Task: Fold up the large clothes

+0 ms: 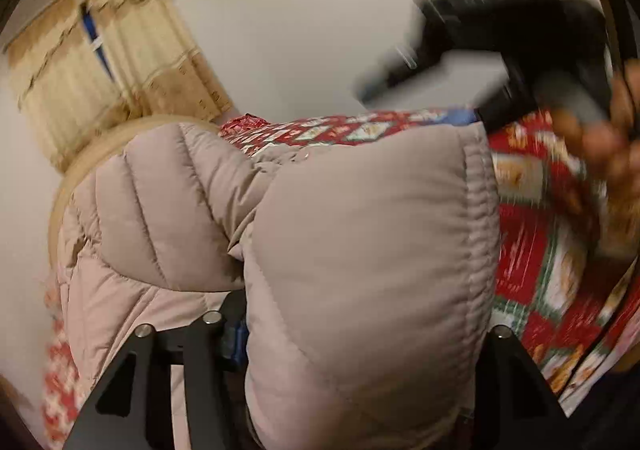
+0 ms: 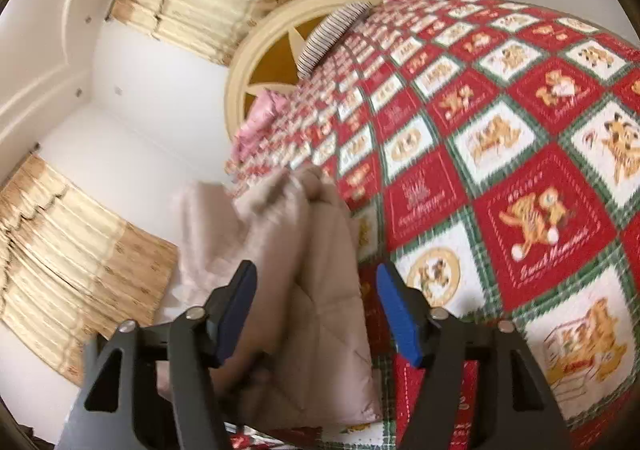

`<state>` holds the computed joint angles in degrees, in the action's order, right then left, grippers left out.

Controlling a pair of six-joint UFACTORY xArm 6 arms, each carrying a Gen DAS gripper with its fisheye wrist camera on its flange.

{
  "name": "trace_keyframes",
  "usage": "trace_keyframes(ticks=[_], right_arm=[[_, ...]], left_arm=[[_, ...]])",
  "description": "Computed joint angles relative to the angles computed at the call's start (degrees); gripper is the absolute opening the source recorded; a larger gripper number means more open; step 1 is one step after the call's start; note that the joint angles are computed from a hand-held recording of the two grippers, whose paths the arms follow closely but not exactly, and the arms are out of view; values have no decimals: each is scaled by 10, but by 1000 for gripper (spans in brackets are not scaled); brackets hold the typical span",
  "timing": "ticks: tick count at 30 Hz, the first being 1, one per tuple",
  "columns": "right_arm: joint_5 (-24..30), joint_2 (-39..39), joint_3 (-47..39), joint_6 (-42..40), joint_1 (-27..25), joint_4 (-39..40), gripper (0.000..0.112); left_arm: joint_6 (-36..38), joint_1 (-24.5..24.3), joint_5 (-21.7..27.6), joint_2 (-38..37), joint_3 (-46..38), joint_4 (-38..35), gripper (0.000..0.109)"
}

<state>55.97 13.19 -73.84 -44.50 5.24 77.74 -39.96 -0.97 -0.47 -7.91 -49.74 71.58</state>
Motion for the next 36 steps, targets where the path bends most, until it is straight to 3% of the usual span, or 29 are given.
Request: trace_keyframes(ticks=[3, 8, 12, 15, 18, 20, 23, 25, 29, 31, 33, 36], right_arm=[[33, 19, -29, -25, 0, 13, 91], [79, 105, -147, 15, 30, -54, 93], [87, 177, -287, 27, 86, -162, 93], [63, 183, -331, -20, 127, -244, 81], [58, 196, -355, -38, 156, -336, 57], [89, 214, -377, -49, 144, -317, 49], [105, 229, -372, -55, 123, -259, 44], [117, 240, -375, -50, 114, -220, 43], [136, 241, -332, -36, 90, -103, 43], [148, 242, -293, -26, 76, -21, 42], [147, 236, -247, -18, 70, 50, 41], [128, 212, -181, -38, 70, 116, 38]], left_arm=[[-101, -6, 13, 5, -12, 133, 59], [-183, 14, -31, 1, -9, 213, 59], [-264, 17, -42, -11, -8, 300, 64], [-385, 15, -49, -11, -26, 414, 66], [-388, 34, -92, -28, -16, 418, 66], [-355, 68, -159, -51, 3, 391, 67], [-384, 129, -279, -91, 18, 424, 68], [-366, 208, -387, -103, 19, 416, 68], [-382, 330, -520, -89, 0, 354, 68], [-413, 369, -527, -50, -35, 312, 68], [-483, 387, -498, 5, -89, 282, 68], [-589, 363, -434, 85, -177, 274, 68]])
